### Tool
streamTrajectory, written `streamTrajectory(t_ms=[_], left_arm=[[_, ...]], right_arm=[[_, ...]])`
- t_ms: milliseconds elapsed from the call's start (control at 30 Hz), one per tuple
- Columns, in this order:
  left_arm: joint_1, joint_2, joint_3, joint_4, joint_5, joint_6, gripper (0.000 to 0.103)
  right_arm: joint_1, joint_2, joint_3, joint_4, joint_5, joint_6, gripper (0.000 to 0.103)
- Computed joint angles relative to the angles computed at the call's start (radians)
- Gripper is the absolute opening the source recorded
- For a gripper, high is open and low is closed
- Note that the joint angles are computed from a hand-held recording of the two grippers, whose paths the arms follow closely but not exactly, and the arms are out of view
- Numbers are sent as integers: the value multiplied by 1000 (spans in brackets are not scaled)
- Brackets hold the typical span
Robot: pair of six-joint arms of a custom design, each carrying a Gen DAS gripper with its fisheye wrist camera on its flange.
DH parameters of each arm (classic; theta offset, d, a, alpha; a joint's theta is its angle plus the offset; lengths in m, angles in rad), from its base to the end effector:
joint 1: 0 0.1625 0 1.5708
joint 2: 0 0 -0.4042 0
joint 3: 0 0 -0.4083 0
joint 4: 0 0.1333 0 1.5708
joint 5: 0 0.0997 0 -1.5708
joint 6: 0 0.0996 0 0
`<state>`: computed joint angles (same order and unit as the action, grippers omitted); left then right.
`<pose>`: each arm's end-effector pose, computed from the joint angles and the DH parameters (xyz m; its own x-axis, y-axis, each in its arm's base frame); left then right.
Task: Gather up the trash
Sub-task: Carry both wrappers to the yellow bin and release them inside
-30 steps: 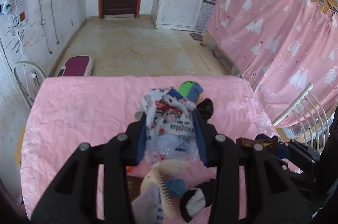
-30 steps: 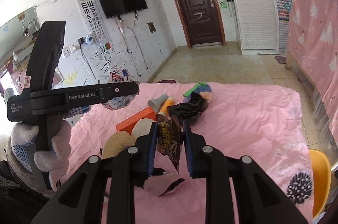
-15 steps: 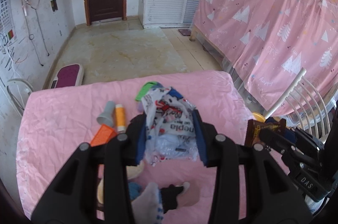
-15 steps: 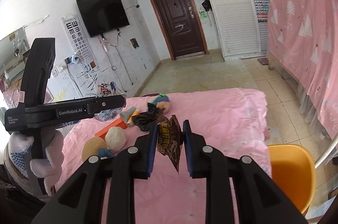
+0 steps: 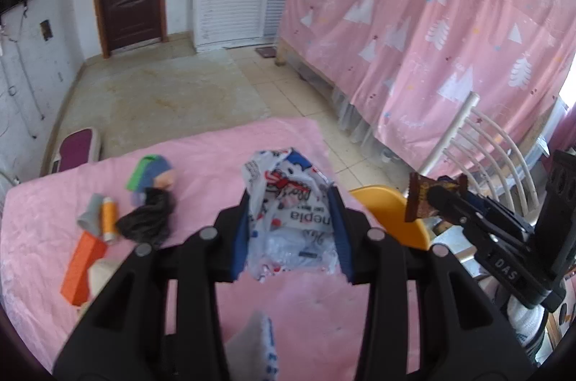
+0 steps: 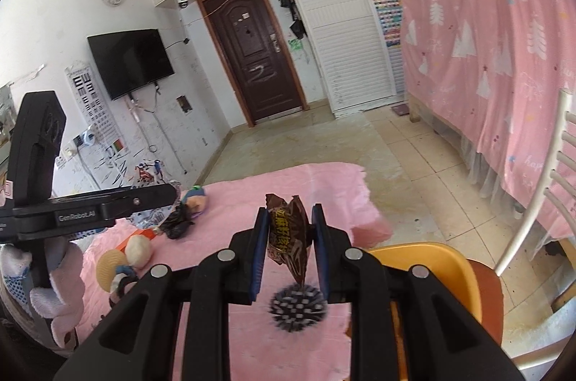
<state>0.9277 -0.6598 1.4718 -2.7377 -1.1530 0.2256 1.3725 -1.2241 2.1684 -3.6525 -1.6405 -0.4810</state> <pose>-0.2960 -0.6847 0.0633 -0.6695 0.5921 -0.4486 0.7306 0.6340 -0.2536 0.0237 -0.5237 0.2606 -0.8943 0.0387 0.4458 -0.3734 0.4846 -0.7910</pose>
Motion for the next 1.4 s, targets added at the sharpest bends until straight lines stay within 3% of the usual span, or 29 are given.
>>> streamTrajectory(t_ms=[533, 867, 933, 1000, 1400], left_arm=[[-70, 146, -94, 74, -61, 2, 38], [-96, 214, -158, 134, -95, -1, 41], [-97, 218, -161, 143, -99, -4, 50], [-98, 218, -159, 142, -106, -9, 77], [-87, 160, -102, 95, -103, -29, 78]], right_arm=[[-195, -93, 43, 54, 104, 38, 15], [-249, -114, 62, 43, 160, 91, 35], [-256, -119, 65, 35, 161, 101, 36], [-259, -122, 70, 27, 160, 109, 38], [-203, -108, 72, 8, 111, 83, 44]])
